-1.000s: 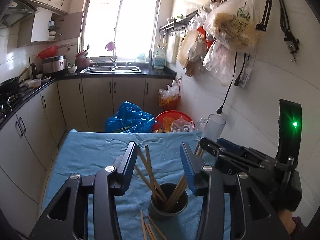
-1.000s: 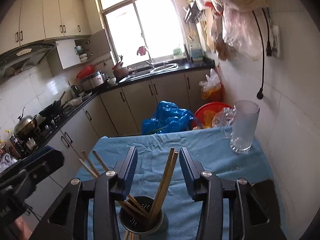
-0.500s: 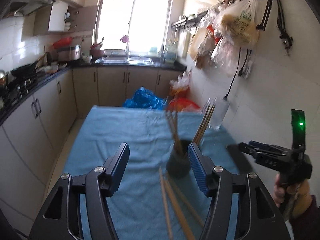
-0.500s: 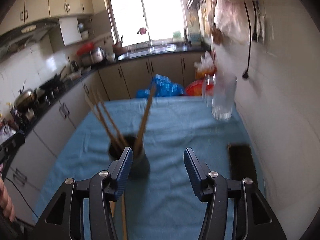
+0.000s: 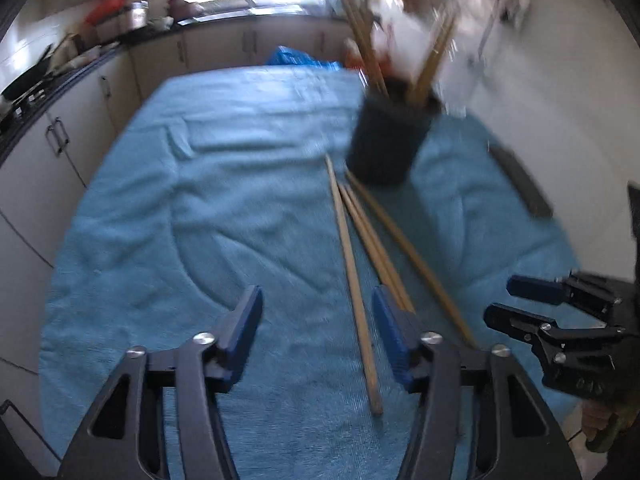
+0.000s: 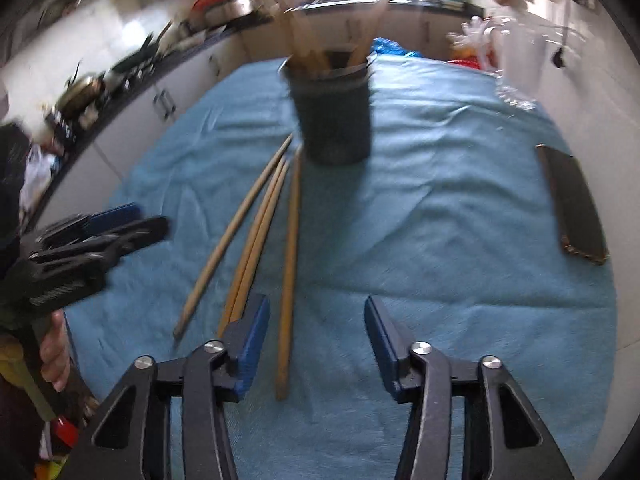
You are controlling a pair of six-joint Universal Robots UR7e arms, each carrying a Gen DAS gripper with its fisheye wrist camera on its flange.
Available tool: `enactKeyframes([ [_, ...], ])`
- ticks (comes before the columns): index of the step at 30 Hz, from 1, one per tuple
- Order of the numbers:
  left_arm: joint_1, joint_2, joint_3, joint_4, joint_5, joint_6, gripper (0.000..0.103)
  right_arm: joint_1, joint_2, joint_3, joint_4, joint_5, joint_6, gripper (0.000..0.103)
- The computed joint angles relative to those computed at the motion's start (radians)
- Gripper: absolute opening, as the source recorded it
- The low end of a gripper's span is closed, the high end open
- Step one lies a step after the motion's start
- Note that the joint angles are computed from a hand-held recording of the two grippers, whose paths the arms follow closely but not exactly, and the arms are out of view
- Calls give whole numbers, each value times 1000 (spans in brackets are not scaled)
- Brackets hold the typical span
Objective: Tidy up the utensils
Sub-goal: 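Grasp a chopstick with the left tool while the right tool grasps one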
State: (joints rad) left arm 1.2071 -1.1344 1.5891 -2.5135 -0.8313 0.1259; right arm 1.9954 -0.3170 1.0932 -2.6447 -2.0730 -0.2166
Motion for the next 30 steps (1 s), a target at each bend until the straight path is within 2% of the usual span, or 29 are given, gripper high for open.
enactKeyframes([
  [6, 8, 65, -46, 82, 26, -11, 39, 7, 61, -49, 5, -59, -37, 38],
  [8, 5, 77, -48, 59, 41, -3, 36, 8, 78, -76, 18, -65, -34, 35],
  [9, 4, 81, -49, 58, 46, -5, 31, 6, 86, -85, 15, -68, -37, 34],
  [10, 3, 82, -52, 62, 46, -10, 20, 7, 95, -95, 1, -74, -48, 30],
  [11, 3, 86, -57, 62, 50, -12, 13, 8, 101, -101, -1, -79, -51, 28],
  [12, 3, 88, -61, 69, 51, -16, 7, 9, 104, -105, -7, -81, -53, 18],
  [13, 4, 85, -61, 74, 46, -25, 7, 8, 105, -107, -6, -80, -48, 9],
  [17, 4, 64, -40, 85, 35, -51, 7, 3, 92, -94, -5, -65, -24, 9],
  [20, -6, 36, 0, 88, 47, -49, 7, 4, 60, -31, -34, -76, -31, 9],
  [23, -14, -6, 53, 96, 49, -46, 7, 2, 1, 82, -104, -96, -55, 8],
  [30, -42, -66, 151, 91, 109, -40, 7, -12, -140, 310, -178, -150, -31, 8],
])
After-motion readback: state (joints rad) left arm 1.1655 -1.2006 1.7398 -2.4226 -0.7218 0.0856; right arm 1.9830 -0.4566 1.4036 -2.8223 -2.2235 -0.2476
